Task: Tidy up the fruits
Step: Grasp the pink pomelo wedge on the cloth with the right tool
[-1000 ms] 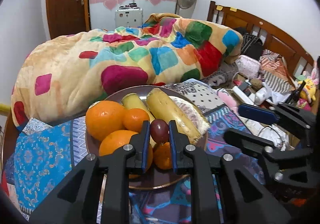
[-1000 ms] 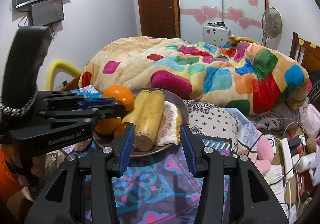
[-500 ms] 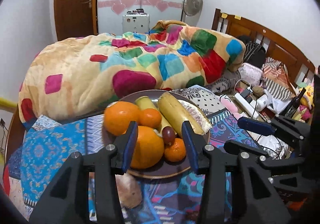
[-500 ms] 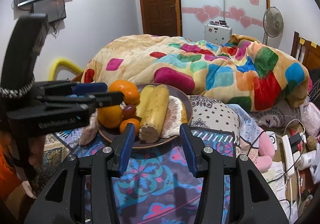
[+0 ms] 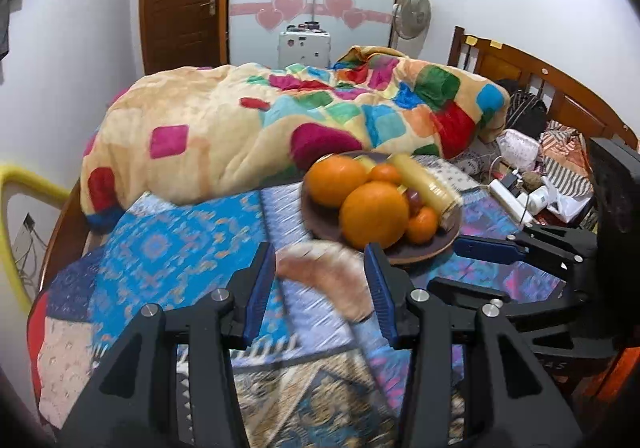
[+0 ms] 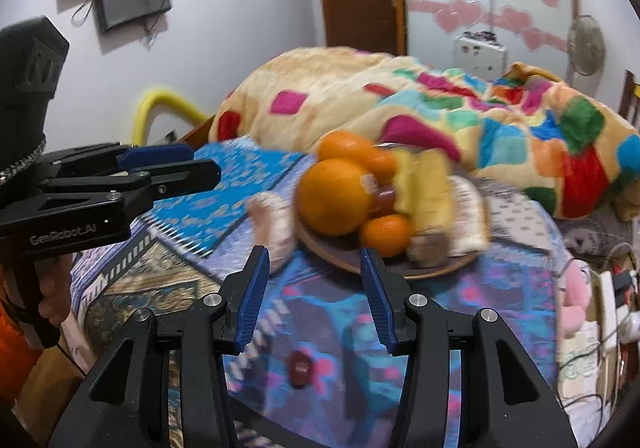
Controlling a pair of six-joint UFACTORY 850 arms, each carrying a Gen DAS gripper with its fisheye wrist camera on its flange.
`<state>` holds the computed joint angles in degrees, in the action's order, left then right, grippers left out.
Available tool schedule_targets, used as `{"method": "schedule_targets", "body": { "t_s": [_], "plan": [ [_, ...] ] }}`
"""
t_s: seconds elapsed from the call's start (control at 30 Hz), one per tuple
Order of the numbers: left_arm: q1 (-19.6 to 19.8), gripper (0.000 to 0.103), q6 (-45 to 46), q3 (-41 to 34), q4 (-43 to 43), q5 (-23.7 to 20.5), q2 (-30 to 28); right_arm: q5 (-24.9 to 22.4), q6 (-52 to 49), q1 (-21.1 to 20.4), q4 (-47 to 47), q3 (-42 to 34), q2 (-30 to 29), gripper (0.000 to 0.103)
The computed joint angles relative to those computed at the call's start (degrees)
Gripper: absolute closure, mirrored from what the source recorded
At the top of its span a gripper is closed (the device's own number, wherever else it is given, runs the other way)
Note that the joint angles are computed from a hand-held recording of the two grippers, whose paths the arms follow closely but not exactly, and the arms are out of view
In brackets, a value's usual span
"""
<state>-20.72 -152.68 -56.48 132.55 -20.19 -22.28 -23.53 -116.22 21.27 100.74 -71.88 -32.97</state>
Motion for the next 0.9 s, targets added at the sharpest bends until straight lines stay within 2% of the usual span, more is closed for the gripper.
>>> {"method": "schedule_targets", "body": {
  "t_s": [0.03, 0.23, 0.33, 0.47, 0.53, 0.6, 0.9],
  "plan": [
    [0.4, 0.057, -2.2, 1.1, 1.8, -0.4, 0.3, 0.7, 1.5, 0.7, -1.7, -0.7, -0.6, 0.059],
    [2.4, 0.057, -10.3, 4.9, 9.1, -2.0, 0.7, 5.0, 24.9, 4.1, -26.5, -7.6, -5.9, 0.059],
    [3.1, 0.057, -15.3, 6.1, 14.1, -2.4, 0.8, 5.3, 36.5, 4.7, -37.9, -10.6, -7.8, 0.059],
    [3.5, 0.057, -19.4, 7.1, 18.3, -3.1, 0.9, 5.4, 46.5, 5.5, -48.0, -13.3, -9.5, 0.060],
    [3.4, 0.057, -19.5, 7.4, 18.4, -3.3, 1.0, 4.8, 48.1, 5.7, -49.6, -14.2, -10.3, 0.064],
    [3.1, 0.057, -18.2, 7.8, 17.3, -3.4, 1.2, 6.2, 47.1, 6.1, -48.9, -13.4, -9.7, 0.065],
    [1.1, 0.057, -19.8, 10.0, 17.6, -5.3, 4.1, 5.2, 39.7, 5.2, -45.0, -4.6, -3.5, 0.065]
  ]
}}
